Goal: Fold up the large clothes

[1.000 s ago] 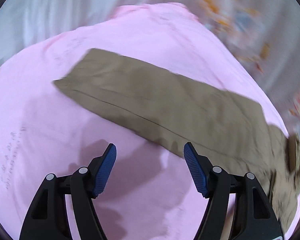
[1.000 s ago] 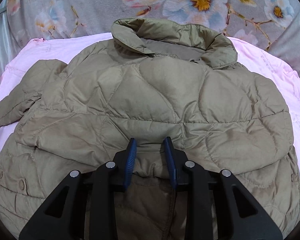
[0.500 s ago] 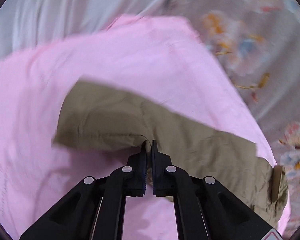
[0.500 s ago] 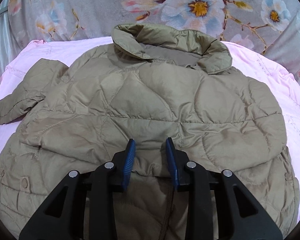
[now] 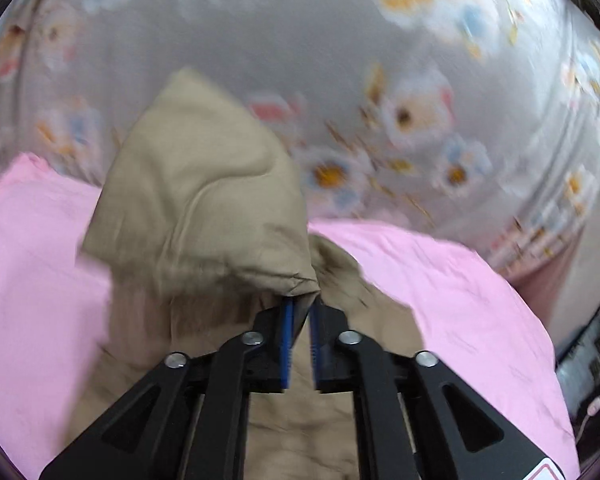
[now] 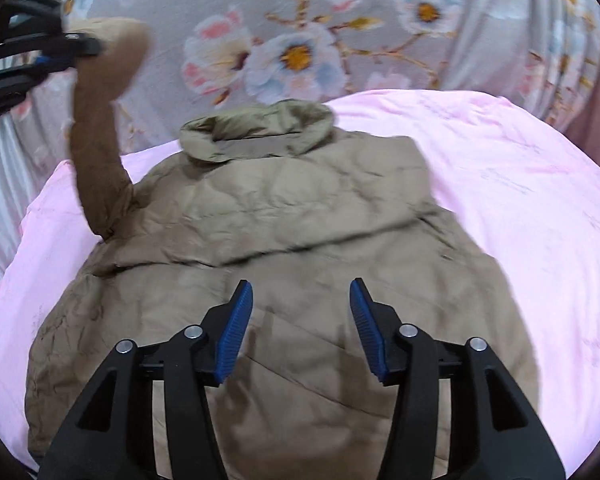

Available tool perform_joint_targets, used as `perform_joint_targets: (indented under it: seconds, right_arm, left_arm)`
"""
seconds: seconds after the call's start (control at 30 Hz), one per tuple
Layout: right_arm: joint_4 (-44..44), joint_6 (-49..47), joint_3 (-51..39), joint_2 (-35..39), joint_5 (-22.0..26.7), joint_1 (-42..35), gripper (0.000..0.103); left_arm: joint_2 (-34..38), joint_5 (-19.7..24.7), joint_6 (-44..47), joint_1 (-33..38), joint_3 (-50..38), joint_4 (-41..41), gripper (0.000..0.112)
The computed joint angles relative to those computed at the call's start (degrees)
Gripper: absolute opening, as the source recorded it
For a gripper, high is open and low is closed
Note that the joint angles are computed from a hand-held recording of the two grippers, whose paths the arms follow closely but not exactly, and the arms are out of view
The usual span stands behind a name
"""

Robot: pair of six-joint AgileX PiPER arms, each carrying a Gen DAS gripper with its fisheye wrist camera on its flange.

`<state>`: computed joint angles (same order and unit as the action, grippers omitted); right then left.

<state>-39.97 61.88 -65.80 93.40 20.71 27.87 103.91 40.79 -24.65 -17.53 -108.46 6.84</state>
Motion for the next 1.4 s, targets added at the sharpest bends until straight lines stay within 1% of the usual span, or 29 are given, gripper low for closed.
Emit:
perform_joint_targets:
  seconds: [0.03,0.07,0.1,0.13,0.2,0.3,0.33,0.37,0.4,0.43,0.47,0.57,0.63,0.7,0.73,0.77,0.87,0.97,1.0,1.03,1.07,1.1,1.13,1.17,1.2,1.27,1.33,1.37,1.4]
  right_arm:
    - [1.72,-1.20,1.49,-1.32,-0.16,-1.40,0.052]
    - [4.21,-3.39,2.66,-2.33,-0.53,-2.94,0.052]
    - [5.60,-4.69,3.64,-3.12,-0.69,-3.95,0.052]
    - [6.06,-5.22,4.52,-3.83,-0.50,-4.86,0.052]
    - [9.50,-8.60,5.60,-4.87,-1.43,-7.00,0.052]
    - [12.87,-12.41,4.48,-5.02,-2.36,-8.48,0.052]
    - [14.80,-14.80,2.99,-4.44,-2.39,-8.81,0.052]
    - [15.94,-16.40,1.14,-3.54,-1.92,-8.92,0.052]
    - [16.17,-16.92,-0.26,-2.88,-1.34,-8.94,0.055]
    - [17.61,-18.58,-2.68,-1.41,-0.57,-9.19,0.058]
    - [20.11,-20.96,-5.33,0.40,0.04,-9.72,0.066]
    - [23.18,-22.31,-10.71,4.30,1.35,-10.73,0.067]
    - [29.09,-26.11,-14.71,7.29,2.08,-12.22,0.067]
    - [35.21,-30.13,-17.92,9.71,2.69,-13.51,0.067]
    - [36.44,-30.71,-19.48,10.90,3.13,-13.85,0.067]
    - [36.23,-30.19,-21.58,12.47,3.85,-13.92,0.067]
    - [35.80,-30.25,-26.98,16.54,6.35,-13.49,0.067]
    - [37.11,-32.49,-32.68,20.85,9.79,-12.91,0.067]
    - [38.44,-34.13,-34.49,22.18,11.04,-12.81,0.056]
    - [38.24,-34.65,-36.84,23.76,13.08,-12.36,0.049]
    - [35.75,-33.49,-38.16,24.51,14.17,-11.57,0.037]
    - [34.50,-33.53,-38.41,24.49,14.14,-11.06,0.027]
    - [34.82,-34.85,-38.56,24.05,13.86,-10.80,0.005]
    - [34.61,-35.25,-38.06,22.97,12.86,-10.48,0.003]
    - [32.97,-35.03,-37.03,21.12,11.26,-9.88,0.002]
    - [26.78,-32.53,-35.07,17.06,8.06,-8.20,0.002]
    - [21.17,-29.28,-33.55,14.24,6.05,-7.06,0.001]
    - [20.83,-29.33,-33.51,13.90,5.75,-6.99,0.001]
    - [21.35,-30.29,-34.08,14.46,6.54,-6.99,0.001]
  left_arm:
    - [1.87,0.21,-2.27,-2.41,0.32,0.00,0.051]
    - [2.72,0.67,-6.01,-4.39,1.19,2.29,0.072]
    - [3.19,0.33,-9.26,-6.13,2.93,4.42,0.071]
    - [3.13,-0.68,-10.22,-7.01,4.67,5.02,0.071]
    - [2.57,-1.12,-10.13,-7.79,7.31,5.85,0.071]
    - [-1.21,-4.70,-9.41,-4.34,13.42,6.38,0.071]
    - [-0.99,-4.63,-10.46,-3.54,13.25,7.77,0.071]
    - [-2.53,-4.38,-12.52,-2.28,15.29,10.23,0.071]
    - [-2.83,-4.56,-12.42,-0.49,15.88,10.41,0.071]
    - [-2.44,-3.67,-11.72,2.30,15.35,10.28,0.071]
    - [-1.75,-2.47,-11.36,4.16,14.37,9.92,0.071]
    - [1.10,-0.68,-5.61,12.58,11.48,0.92,0.071]
    - [3.11,0.24,-2.03,17.60,10.08,-5.89,0.071]
    - [4.99,0.18,2.88,23.24,10.10,-15.99,0.070]
    - [5.84,-0.01,5.35,25.64,10.43,-21.27,0.069]
    - [6.15,-0.52,7.75,27.47,11.43,-25.96,0.069]
    - [9.92,1.28,12.97,31.65,10.03,-38.06,0.069]
    - [12.96,2.56,13.00,33.18,8.20,-42.11,0.068]
    - [13.99,3.24,12.81,33.24,7.16,-42.50,0.066]
    - [14.71,3.57,12.48,32.96,6.24,-42.24,0.063]
    - [15.55,4.00,11.10,32.30,4.77,-40.02,0.055]
    - [16.13,4.57,9.75,31.72,3.41,-37.57,0.043]
    - [16.30,4.53,9.45,31.32,2.79,-36.23,0.032]
    - [16.11,4.57,8.58,30.92,2.04,-33.81,0.012]
    - [15.70,3.90,9.61,31.01,2.02,-33.68,0.002]
    - [13.55,2.57,13.04,31.97,3.12,-35.34,0.001]
    - [10.86,0.60,14.80,32.31,4.68,-34.60,0.000]
    - [9.09,-1.08,15.28,32.17,6.22,-33.01,0.000]
    - [8.01,-2.38,15.33,31.84,7.40,-31.60,0.000]
